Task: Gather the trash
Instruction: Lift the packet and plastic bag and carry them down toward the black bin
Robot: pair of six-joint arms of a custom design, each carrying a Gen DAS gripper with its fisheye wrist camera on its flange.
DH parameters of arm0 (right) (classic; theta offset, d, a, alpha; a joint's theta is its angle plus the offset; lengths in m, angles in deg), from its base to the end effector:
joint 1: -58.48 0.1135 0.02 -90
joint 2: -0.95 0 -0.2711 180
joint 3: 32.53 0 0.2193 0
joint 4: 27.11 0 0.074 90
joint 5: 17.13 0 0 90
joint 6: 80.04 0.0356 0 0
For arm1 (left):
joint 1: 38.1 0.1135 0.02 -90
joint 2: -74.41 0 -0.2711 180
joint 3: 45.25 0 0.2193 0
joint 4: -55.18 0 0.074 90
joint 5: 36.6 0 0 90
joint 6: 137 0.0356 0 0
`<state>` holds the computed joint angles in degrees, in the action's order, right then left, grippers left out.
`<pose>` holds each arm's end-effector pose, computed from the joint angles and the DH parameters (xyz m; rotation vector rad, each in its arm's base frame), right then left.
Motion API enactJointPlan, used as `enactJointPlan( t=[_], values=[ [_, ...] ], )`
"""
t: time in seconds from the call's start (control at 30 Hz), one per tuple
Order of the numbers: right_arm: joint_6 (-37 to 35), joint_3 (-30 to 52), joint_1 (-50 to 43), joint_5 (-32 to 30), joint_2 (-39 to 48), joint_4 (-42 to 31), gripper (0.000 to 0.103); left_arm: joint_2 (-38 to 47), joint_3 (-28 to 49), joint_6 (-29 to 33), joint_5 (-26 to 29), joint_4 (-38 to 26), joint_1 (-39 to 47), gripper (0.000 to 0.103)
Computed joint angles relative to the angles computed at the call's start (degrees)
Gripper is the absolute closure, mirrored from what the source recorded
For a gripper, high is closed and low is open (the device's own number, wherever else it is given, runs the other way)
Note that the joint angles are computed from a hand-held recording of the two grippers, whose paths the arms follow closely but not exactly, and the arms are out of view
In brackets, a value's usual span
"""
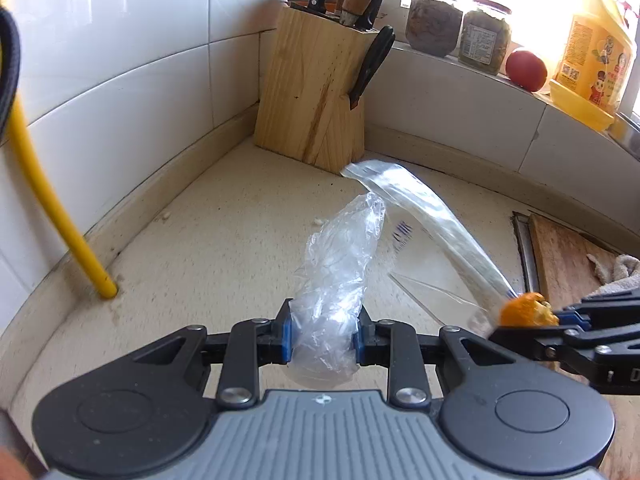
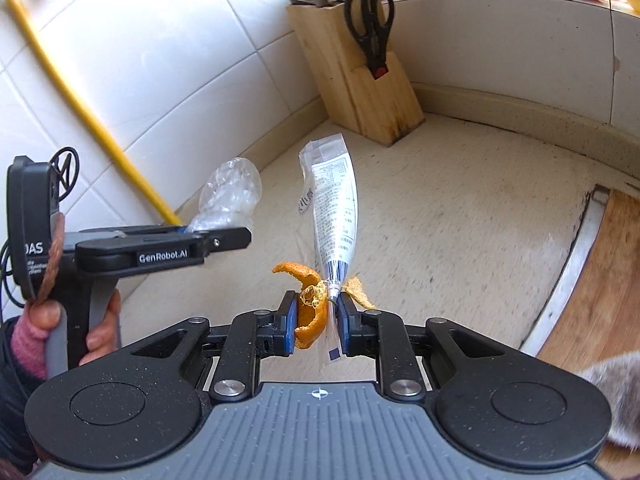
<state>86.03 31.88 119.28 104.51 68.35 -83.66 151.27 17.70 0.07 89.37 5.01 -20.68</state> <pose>0.1079 0.1547 0.2624 0.5064 2.3729 0.3606 0.2125 0.0448 0.2323 0.7912 2.2851 -0.3660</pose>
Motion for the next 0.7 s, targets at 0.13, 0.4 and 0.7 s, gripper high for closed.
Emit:
enactJointPlan(
  t=[0.13, 0.4, 0.7],
  values=[
    [0.6, 0.6, 2.6, 1.1, 0.7, 0.6, 0.076, -2.9, -1.7, 2.3, 1.0, -1.9, 3.6, 0.079],
    [-0.8, 3.4, 6.2, 2.7, 3.6, 1.8, 0.076, -7.0, -2.1, 10.6, 4.6, -9.4, 14.9, 0.079],
    [-2.5, 5.0, 9.2, 2.2, 5.8, 3.8, 0.075, -8.4, -1.7, 22.5, 8.2, -19.2, 27.4, 0.079]
  ],
)
